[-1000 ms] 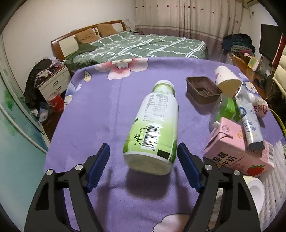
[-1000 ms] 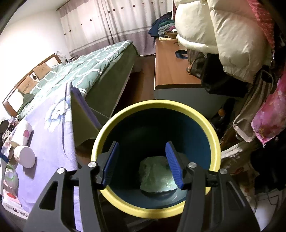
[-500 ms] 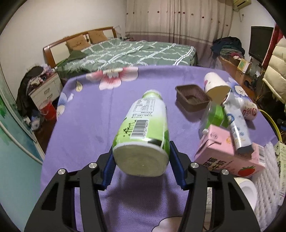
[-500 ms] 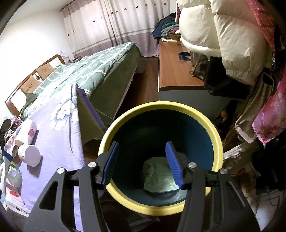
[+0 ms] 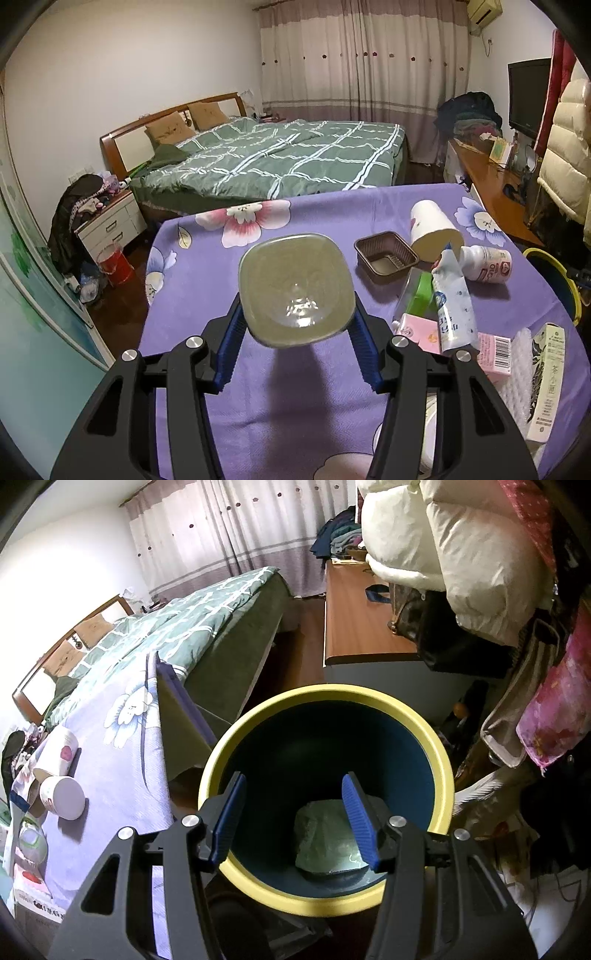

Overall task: Collect trash
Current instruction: 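Grasp the white-green bottle with the left gripper and lift it, then carry the bottle over the bin and open the left gripper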

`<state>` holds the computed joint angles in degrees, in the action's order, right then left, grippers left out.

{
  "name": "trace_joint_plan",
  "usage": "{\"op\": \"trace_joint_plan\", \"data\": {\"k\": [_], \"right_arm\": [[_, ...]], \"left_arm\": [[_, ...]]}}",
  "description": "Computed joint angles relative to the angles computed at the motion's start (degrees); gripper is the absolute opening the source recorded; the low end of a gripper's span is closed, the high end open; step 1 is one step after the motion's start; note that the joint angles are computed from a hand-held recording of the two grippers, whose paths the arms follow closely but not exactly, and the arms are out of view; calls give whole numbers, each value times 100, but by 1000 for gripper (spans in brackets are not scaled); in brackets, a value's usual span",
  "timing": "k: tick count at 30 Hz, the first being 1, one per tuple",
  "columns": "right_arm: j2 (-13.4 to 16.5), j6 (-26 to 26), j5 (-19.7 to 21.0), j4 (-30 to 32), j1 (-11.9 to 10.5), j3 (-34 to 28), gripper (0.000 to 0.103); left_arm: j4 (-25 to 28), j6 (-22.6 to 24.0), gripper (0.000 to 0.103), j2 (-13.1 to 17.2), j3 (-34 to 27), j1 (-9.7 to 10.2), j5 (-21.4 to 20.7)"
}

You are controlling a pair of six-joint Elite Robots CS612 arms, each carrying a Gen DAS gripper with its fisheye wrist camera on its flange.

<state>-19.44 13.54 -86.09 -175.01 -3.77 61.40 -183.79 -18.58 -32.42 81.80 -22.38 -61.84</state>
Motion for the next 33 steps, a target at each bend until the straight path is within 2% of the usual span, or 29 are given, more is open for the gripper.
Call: {"op": "trace_joint_plan", "data": {"k": [10, 18, 26, 33], "right_arm": [[-52, 29, 26, -101, -31, 119, 52], [-95, 61, 29, -194, -54, 208, 52], [-199, 103, 77, -468, -128, 453, 52], [-272, 189, 126, -710, -233, 679, 52]], "left_arm": [[-263, 118, 52, -129, 166, -102, 262], [-418, 275, 51, -213, 242, -186, 251], [-545, 681, 51, -355, 121, -370, 39], [-586, 1016, 51, -333, -216, -611, -428]]}}
